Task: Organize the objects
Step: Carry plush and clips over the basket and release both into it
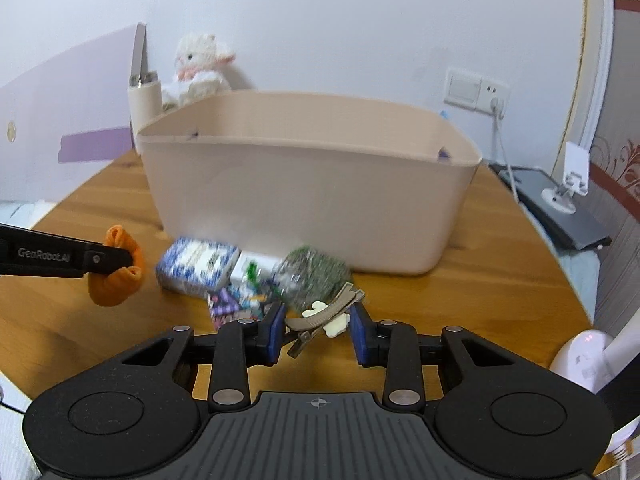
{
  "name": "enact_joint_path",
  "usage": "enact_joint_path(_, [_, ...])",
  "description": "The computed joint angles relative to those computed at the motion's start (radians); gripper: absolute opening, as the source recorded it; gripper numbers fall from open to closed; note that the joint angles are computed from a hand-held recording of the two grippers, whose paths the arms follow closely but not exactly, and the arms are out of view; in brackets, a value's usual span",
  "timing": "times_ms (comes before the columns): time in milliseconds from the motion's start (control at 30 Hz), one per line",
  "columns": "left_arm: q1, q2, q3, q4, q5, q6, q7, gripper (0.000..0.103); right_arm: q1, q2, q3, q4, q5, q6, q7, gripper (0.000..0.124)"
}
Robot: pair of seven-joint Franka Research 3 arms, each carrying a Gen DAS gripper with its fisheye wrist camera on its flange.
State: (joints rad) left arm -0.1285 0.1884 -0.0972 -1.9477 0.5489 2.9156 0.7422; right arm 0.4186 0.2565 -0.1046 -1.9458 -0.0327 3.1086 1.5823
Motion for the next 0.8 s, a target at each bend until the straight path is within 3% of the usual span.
enact_joint_path(367, [-0.018,-0.002,0.041,0.075,0.178,0.035,-0.121,0.010,0.112,0.019,-0.159,0.079,-0.061,0.071,0.074,0.032])
enact_joint_path(533, [-0.023,0.038,0.047,0.161,0.199,0.029,-0.117,0.010,0.125,0.067,-0.188,0.172,-0.046,0.067,0.070,0.032])
enact_joint_path(700, [-0.051,0.099,0.074,0.277,0.258,0.003,-0.132,0.010,0.087,0.129,-0.152,0.282,-0.016,0.047,0.036,0.032])
enact_joint_path(800, [-0.050,0.159,0.065,0.364,0.230,-0.024,-0.088,0.010,0.060,0.181,-0.126,0.363,0.007,0.017,0.019,0.032])
